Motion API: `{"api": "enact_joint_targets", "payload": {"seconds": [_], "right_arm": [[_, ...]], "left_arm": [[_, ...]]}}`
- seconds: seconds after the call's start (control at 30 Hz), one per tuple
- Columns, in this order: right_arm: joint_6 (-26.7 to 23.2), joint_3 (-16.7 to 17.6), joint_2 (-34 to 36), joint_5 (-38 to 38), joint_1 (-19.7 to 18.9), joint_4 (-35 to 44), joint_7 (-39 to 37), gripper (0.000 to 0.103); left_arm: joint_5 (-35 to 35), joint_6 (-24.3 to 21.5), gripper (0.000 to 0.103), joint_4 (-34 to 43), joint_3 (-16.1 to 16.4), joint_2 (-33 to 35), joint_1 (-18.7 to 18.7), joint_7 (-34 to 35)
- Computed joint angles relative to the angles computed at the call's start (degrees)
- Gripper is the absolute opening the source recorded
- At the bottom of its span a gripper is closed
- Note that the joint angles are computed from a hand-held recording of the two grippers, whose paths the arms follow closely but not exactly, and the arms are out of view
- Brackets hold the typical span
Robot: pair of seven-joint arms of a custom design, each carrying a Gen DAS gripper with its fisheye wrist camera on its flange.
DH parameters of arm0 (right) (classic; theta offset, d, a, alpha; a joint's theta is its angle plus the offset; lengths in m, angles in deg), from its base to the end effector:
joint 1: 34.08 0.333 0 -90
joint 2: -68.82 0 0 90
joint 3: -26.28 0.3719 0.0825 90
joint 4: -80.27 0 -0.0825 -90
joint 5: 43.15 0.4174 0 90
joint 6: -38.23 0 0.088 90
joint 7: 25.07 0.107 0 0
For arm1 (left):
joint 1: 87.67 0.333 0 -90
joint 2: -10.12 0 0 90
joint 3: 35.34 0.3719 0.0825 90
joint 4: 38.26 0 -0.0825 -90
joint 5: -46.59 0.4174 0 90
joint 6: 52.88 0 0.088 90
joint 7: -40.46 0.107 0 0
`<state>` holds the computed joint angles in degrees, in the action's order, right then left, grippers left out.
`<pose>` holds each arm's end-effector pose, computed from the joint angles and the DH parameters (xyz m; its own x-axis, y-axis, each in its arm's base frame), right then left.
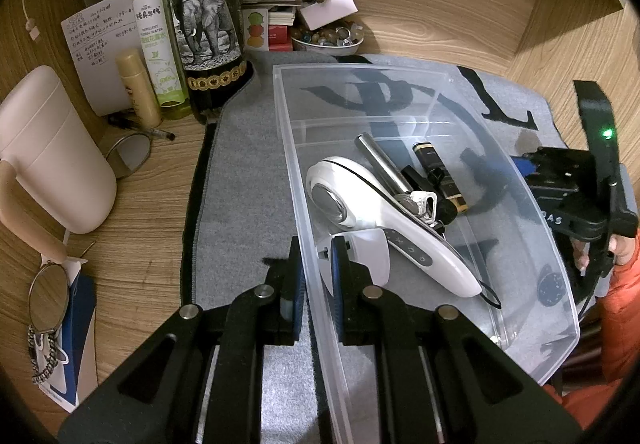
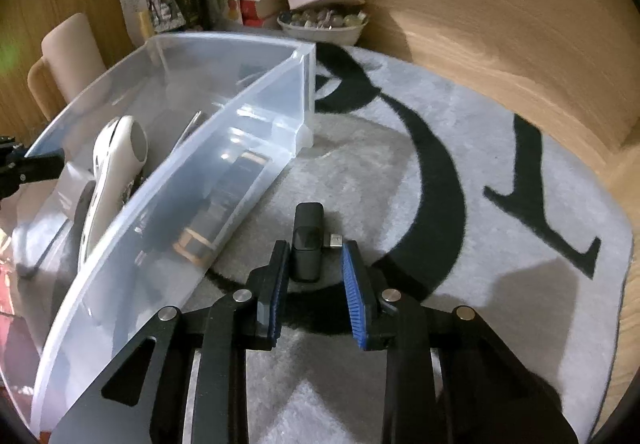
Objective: Organize rigid objects
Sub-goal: 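Grasp the small black adapter on the rug with the right tool, then lower the black adapter into the box and open the right tool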
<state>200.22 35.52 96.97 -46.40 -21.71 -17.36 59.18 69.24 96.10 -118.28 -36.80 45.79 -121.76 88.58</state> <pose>0.7211 0.2665 0.4146 0.4543 -0.8903 0.0303 -0.7067 -0.3809 -0.5962 0.6718 -0.4829 0.4381 -0.1850 -0.9793 0.0818 -0.8006 0.1019 -0.5905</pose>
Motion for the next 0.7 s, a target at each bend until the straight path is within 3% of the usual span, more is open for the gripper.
{"api": "enact_joint_targets", "payload": {"seconds": [0.27, 0.7], "right_arm": [[4.28, -0.51, -3.19, -1.05, 0.19, -2.71, 1.05, 0.024], [12.63, 3.8, -7.49, -0.63, -1.89, -5.72, -1.28, 0.024]], "left_arm": [[-0.03, 0.01, 0.011, 0.02, 0.05, 0.01, -0.04, -0.01], [0.02, 0.01, 0.011, 0.04, 0.09, 0.04, -0.08, -0.06]]}}
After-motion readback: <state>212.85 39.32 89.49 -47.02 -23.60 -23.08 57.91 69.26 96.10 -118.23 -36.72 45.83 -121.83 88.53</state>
